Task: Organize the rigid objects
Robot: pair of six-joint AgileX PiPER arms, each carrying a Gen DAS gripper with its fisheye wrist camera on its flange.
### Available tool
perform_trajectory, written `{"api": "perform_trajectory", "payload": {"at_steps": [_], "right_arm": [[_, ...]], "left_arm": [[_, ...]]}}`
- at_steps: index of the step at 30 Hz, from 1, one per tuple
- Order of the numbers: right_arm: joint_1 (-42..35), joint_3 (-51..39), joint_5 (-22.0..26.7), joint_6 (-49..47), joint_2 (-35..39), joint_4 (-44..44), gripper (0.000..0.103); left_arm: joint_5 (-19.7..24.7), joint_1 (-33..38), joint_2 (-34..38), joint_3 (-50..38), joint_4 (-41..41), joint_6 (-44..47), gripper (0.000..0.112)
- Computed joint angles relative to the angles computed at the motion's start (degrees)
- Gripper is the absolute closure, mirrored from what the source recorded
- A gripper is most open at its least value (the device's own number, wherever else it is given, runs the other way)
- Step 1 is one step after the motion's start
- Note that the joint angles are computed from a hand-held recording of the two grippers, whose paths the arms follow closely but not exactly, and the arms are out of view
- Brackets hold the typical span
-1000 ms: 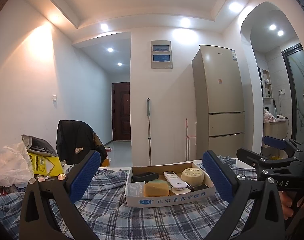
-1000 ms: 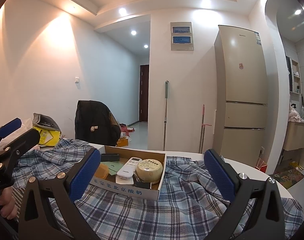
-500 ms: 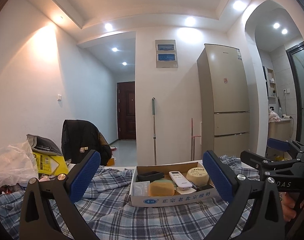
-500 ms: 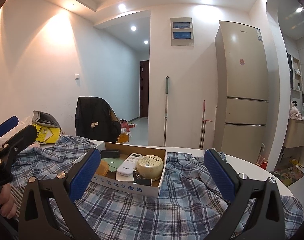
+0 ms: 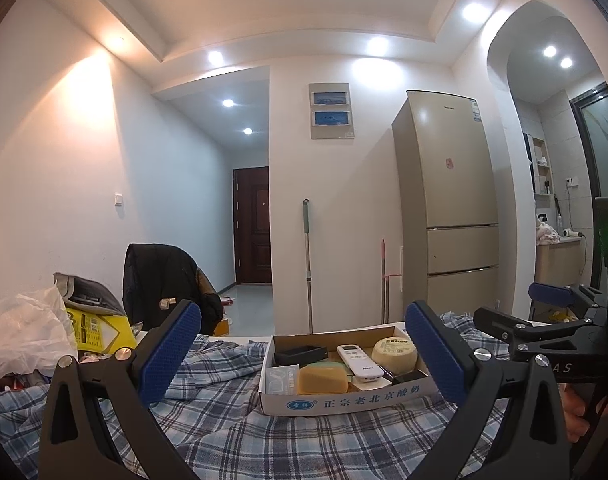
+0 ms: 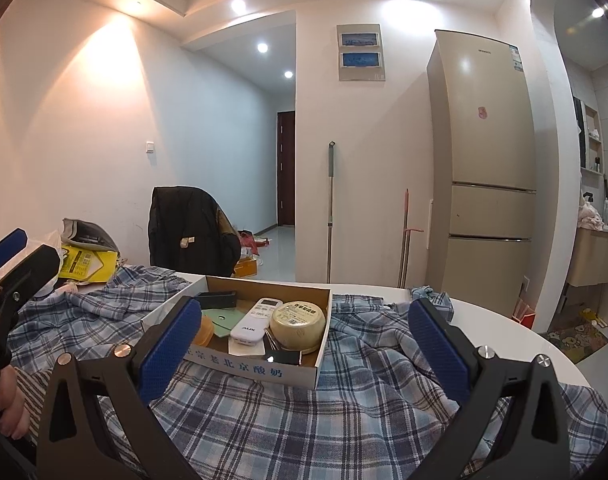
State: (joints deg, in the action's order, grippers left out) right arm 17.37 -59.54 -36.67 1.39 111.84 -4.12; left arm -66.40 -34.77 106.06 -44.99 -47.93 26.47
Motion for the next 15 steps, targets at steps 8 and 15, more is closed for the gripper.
{"api": "perform_trajectory", "payload": {"at_steps": [8, 15], "right_arm": [[0.3, 0.5, -1.7, -1.5, 0.3, 0.7, 0.0], [0.3, 0.5, -1.4, -1.4, 0.3, 0.7, 0.0]], "left_arm": [[-0.5, -0.3, 0.2, 0.2, 0.2, -0.3, 0.009], [-0.6, -1.0, 0.9, -0.4, -0.3, 0.2, 0.009]]}}
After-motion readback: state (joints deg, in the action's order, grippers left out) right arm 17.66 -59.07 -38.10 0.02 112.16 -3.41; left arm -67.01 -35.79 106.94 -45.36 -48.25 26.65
